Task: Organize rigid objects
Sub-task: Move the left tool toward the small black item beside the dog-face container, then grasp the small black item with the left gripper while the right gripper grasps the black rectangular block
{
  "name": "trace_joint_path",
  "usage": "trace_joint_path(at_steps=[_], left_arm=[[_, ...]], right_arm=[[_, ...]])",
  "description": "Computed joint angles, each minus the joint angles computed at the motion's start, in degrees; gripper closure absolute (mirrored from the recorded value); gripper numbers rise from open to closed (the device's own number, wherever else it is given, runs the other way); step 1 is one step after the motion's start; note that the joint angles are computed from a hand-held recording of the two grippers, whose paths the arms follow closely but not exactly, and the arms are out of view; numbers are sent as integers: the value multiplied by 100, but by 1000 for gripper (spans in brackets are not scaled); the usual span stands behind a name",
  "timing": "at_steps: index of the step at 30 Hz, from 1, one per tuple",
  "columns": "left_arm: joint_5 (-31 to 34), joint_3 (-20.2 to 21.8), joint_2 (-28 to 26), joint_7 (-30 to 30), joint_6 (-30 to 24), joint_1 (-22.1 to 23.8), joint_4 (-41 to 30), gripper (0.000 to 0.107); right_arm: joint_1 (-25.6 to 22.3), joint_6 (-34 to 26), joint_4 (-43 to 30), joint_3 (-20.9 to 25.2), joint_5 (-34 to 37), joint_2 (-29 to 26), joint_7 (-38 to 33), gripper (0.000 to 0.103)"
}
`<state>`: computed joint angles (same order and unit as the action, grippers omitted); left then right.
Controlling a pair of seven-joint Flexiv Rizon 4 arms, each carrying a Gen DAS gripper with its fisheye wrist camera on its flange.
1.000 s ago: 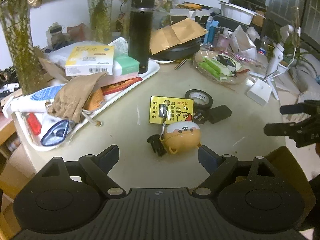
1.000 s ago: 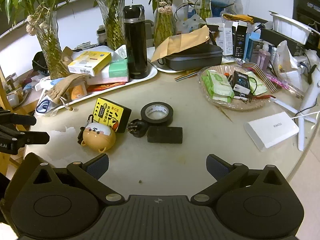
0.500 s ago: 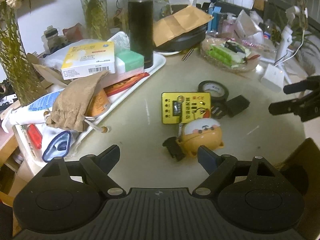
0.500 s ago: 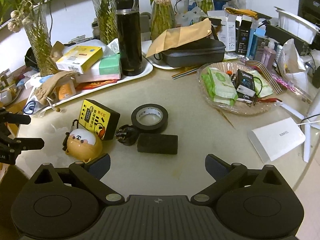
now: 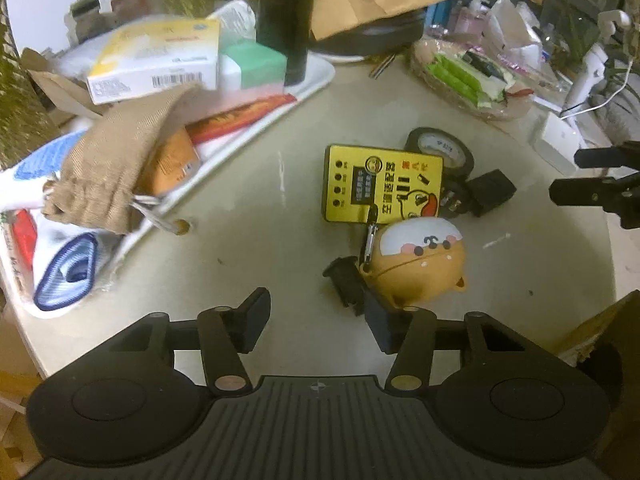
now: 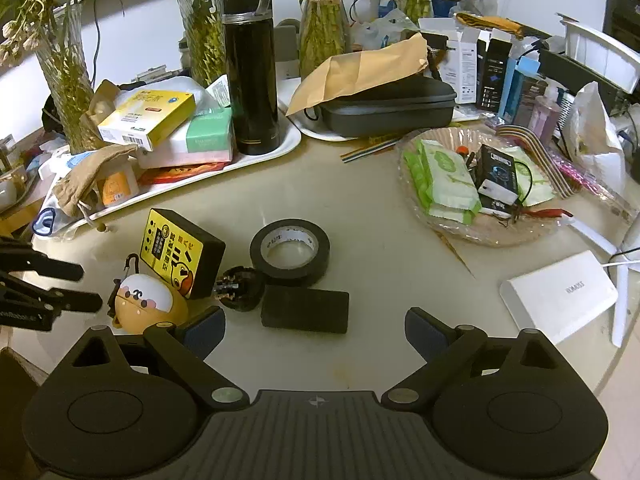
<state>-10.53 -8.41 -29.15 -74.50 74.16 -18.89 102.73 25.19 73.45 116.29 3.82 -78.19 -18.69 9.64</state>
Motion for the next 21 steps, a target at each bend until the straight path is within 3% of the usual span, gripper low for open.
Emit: trace_joint_path(at_steps=[12,21], left_arm=[[-398,-247,-208,9,-138,146,-209,69],[-600,-217,-343,-287,-263,123,-403,70]], right_arm=[[-28,123,-87,-42,92,-112,-162,6],[97,60,-149,-101,374,-179,-470,6]])
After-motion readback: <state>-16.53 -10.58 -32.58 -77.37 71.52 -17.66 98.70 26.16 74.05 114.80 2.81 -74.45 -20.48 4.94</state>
